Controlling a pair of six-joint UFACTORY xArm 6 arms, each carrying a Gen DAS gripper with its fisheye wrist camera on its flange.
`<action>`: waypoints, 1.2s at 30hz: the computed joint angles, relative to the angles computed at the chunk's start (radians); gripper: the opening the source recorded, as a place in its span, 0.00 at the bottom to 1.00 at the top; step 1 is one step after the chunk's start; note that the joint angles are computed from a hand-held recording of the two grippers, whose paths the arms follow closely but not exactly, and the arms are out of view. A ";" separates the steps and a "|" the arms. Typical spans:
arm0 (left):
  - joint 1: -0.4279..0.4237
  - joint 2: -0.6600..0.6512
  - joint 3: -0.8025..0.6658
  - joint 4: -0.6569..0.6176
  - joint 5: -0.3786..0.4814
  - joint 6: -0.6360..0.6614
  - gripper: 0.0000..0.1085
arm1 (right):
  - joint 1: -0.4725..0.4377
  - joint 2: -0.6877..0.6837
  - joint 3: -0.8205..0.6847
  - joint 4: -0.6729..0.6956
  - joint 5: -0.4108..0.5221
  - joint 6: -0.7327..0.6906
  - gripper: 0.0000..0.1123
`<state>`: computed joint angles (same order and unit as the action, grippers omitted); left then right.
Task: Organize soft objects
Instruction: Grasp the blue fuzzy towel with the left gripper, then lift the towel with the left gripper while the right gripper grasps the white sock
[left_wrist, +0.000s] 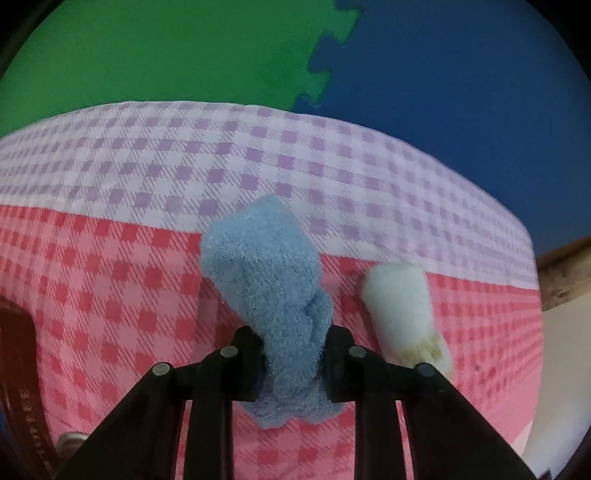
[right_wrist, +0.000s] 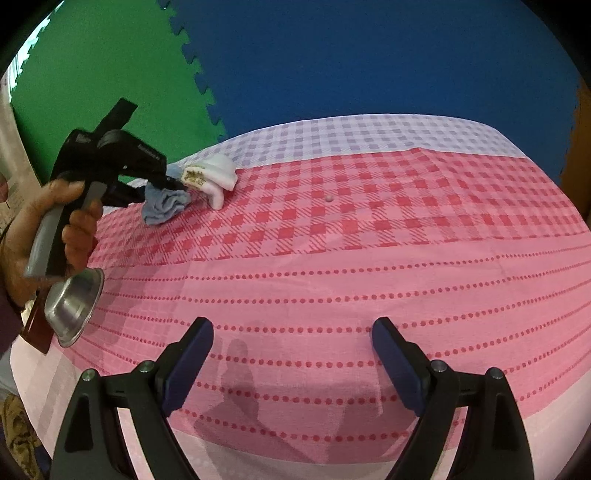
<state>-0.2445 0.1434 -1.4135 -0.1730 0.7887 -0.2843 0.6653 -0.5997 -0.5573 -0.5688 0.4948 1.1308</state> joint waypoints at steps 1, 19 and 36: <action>-0.001 -0.045 0.057 -0.039 -0.038 0.028 0.19 | -0.003 -0.003 0.004 0.004 -0.007 0.000 0.80; -0.050 -0.768 0.649 -0.135 -0.097 0.045 0.20 | -0.009 -0.015 0.008 -0.019 -0.049 0.018 0.80; 0.119 -1.187 0.785 -0.113 0.148 0.034 0.23 | 0.002 0.506 -0.543 -0.053 -0.032 -0.279 0.80</action>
<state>-0.1259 -1.0434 -0.6283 -0.2859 0.9372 -0.2505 0.6670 -0.0935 -1.1007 -0.6218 0.4628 0.8521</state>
